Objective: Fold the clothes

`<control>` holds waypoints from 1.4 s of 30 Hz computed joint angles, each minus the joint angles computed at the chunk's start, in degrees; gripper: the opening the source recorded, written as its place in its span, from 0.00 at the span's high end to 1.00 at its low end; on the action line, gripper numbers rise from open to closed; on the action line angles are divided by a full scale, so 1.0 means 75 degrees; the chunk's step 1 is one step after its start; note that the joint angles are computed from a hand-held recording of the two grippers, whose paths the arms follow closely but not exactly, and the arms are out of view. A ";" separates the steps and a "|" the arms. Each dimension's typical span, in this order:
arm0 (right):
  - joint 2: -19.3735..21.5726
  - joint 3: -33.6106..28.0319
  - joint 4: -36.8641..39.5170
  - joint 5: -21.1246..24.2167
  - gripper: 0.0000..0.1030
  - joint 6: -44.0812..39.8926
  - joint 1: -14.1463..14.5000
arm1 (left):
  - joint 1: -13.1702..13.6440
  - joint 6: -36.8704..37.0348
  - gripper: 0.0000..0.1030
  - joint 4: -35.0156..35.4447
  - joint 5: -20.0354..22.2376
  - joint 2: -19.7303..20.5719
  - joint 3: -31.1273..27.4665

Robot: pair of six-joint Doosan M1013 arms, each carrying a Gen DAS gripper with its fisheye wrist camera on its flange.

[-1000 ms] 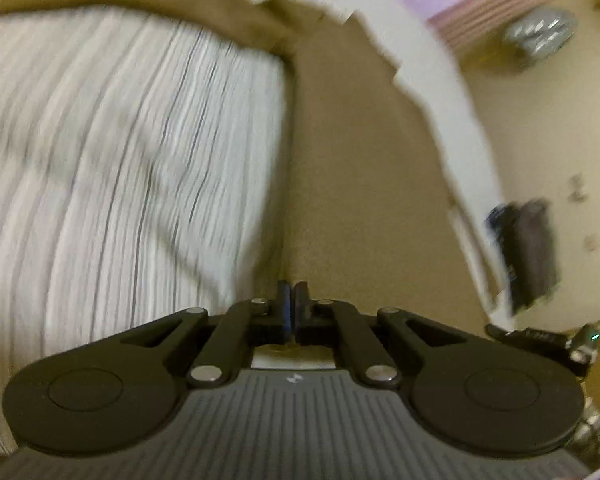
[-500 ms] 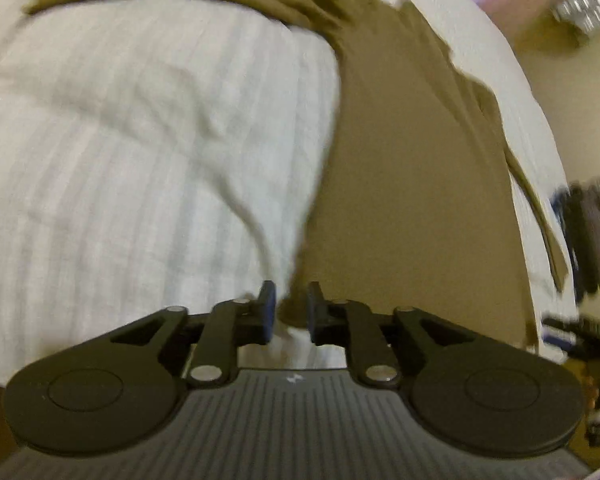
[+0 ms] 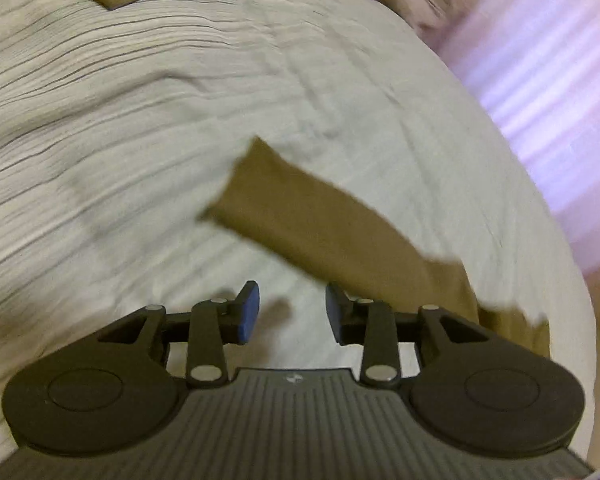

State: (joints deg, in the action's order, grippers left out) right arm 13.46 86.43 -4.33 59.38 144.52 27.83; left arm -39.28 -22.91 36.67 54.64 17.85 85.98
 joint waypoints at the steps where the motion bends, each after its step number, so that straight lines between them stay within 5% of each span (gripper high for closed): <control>1: 0.0052 -0.0055 -0.0057 0.0036 0.27 0.0021 0.0027 | 0.0072 -0.0094 0.67 -0.0019 0.0036 0.0064 -0.0025; 6: 0.0288 -0.0289 -0.0289 0.0244 0.27 0.0278 0.0163 | 0.0297 -0.0453 0.74 0.0065 0.0286 0.0319 -0.0131; 7: 0.0335 -0.0336 -0.0333 0.0288 0.27 0.0328 0.0189 | 0.0285 -0.0408 0.96 0.0182 0.0406 0.0341 -0.0149; 8: 0.0369 -0.0381 -0.0367 0.0325 0.27 0.0375 0.0211 | 0.0265 -0.0350 0.99 0.0330 0.0499 0.0360 -0.0164; 17: 0.0549 -0.0677 -0.0693 0.0426 0.27 0.0754 0.0355 | -0.0722 0.0123 0.99 0.2210 0.2498 0.0166 -0.0119; 24: 0.0712 -0.0763 -0.0506 0.0364 0.27 0.0082 0.0303 | -0.0529 0.2424 0.95 0.1148 0.2734 0.0540 -0.0100; 26: 0.0746 -0.0785 -0.0465 0.0377 0.27 -0.0141 0.0247 | -0.0529 0.2446 0.93 0.1083 0.3000 0.0615 -0.0304; 32: 0.0785 -0.0890 -0.0567 -0.0027 0.27 -0.0654 -0.0130 | -0.0732 0.1932 0.89 0.0590 0.4988 0.0919 -0.1444; 35: 0.0763 -0.0838 -0.0769 -0.0568 0.27 -0.0383 -0.0386 | -0.0936 0.2405 0.89 0.0565 0.4420 0.1027 -0.1855; 40: 0.0248 0.0166 -0.1863 -0.2776 0.27 0.1975 -0.0910 | -0.1020 0.2984 0.88 0.0260 0.2565 0.1366 -0.2442; 42: 0.0158 0.0404 -0.2614 -0.2872 0.27 0.2840 -0.1061 | -0.0947 0.3080 0.88 -0.0140 0.2035 0.1564 -0.2710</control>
